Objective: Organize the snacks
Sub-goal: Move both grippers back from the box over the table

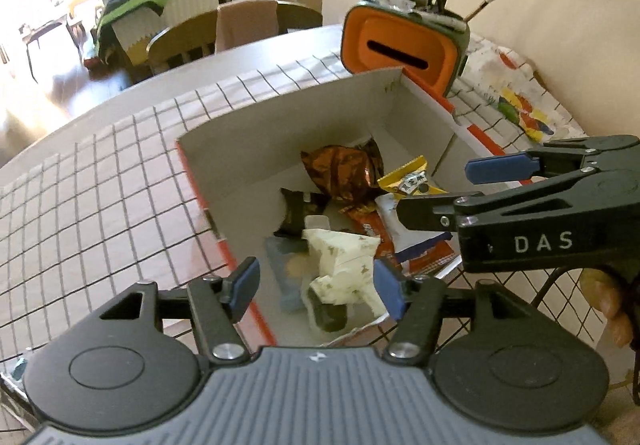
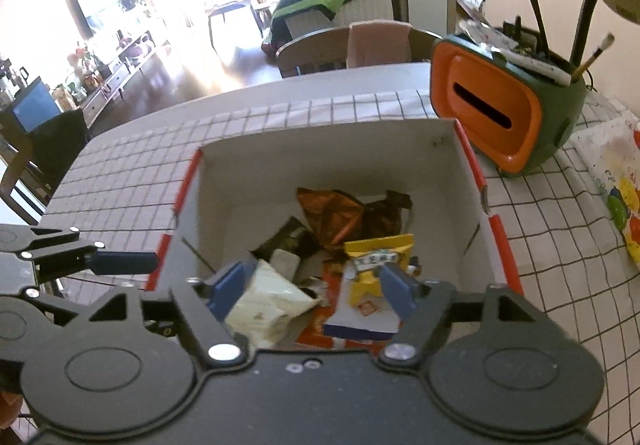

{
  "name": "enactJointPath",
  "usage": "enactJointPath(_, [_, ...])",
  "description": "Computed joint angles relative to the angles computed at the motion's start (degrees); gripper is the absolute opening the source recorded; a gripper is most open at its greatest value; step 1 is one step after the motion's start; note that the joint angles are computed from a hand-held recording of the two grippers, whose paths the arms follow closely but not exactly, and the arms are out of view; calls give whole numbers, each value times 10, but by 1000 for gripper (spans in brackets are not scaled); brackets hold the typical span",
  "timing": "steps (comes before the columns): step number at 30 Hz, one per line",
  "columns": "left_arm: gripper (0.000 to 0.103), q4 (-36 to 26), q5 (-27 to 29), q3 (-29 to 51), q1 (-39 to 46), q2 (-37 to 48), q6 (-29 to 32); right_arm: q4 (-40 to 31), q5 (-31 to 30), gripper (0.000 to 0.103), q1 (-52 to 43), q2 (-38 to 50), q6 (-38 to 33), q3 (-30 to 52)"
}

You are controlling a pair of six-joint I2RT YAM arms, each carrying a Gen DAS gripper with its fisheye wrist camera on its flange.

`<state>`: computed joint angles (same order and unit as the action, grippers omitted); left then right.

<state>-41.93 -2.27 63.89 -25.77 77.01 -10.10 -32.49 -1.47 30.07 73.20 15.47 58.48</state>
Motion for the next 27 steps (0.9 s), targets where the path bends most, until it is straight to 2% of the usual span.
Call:
enactJointPath(4, [65,-6,15,-24,26,-48,22,-9,25,79,41,-8,25,10])
enactJointPath(8, [75,-14,34,-48,64,-101,64,-12,50,81,89,-13,61,14])
enactJointPath(10, [77,-21,48,-60,90,-128,92,-10,64,86,112,-14,78,16])
enactJointPath(14, [80,-35,84,-77,150,-166,143,-7,95,89,161,-6,109,29])
enactJointPath(15, [80,-39,98,-81,168,-174,156,-6,105,93,173,-1,114,33])
enactJointPath(22, [82,-68,202,-107,333,-215,294,2,169,102,255,37,159,63])
enactJointPath(27, [82,-92,289,-106,473,-201,421,2,204,102,304,81,182,95])
